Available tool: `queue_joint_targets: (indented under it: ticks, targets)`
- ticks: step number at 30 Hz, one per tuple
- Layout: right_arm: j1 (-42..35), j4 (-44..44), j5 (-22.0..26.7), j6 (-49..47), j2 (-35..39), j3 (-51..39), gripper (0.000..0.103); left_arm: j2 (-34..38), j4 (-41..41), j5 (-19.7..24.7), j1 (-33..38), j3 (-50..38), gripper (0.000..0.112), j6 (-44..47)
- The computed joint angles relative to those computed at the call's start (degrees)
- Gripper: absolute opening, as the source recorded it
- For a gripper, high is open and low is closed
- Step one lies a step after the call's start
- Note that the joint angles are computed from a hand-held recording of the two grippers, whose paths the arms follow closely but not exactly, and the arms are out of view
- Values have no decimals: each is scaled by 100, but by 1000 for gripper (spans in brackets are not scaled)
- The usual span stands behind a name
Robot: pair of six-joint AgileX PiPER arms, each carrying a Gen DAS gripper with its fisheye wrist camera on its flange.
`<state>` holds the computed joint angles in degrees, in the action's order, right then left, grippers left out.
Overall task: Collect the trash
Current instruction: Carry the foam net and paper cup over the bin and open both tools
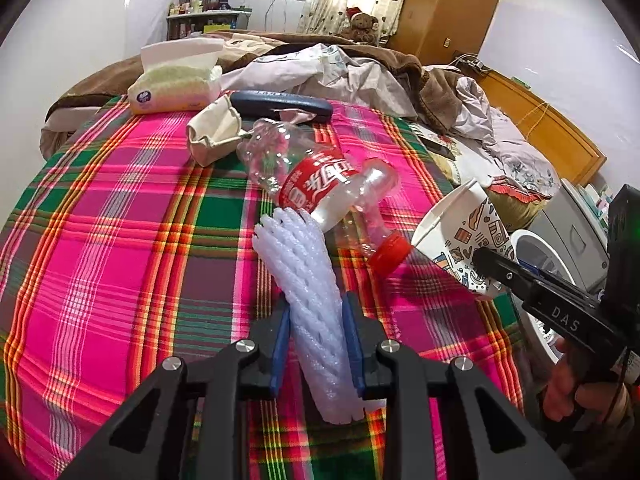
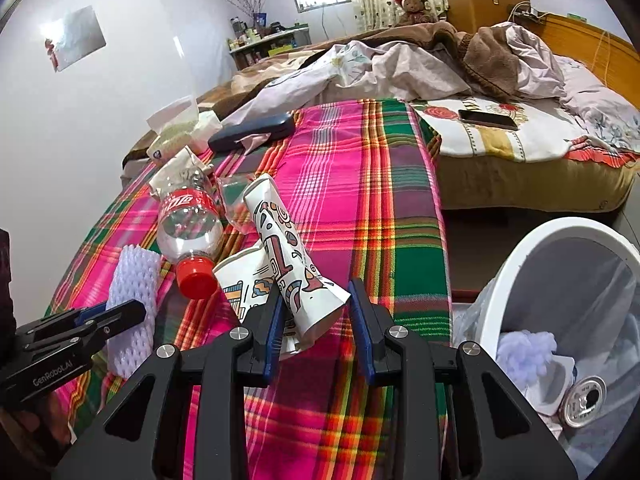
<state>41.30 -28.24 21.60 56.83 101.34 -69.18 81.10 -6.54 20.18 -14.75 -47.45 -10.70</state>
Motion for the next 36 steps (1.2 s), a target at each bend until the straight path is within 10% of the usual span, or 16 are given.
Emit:
queue_joint_targets:
  ticks: [17,36]
  targets:
    - [179,-1984,148,2420,-1061,997,32,-419,1334,272,-1053,-340,27,-1283]
    - [-15,-3082,1308,4087,-2525,2288,32,768,2495,491,-2797,-1962,27,-2108]
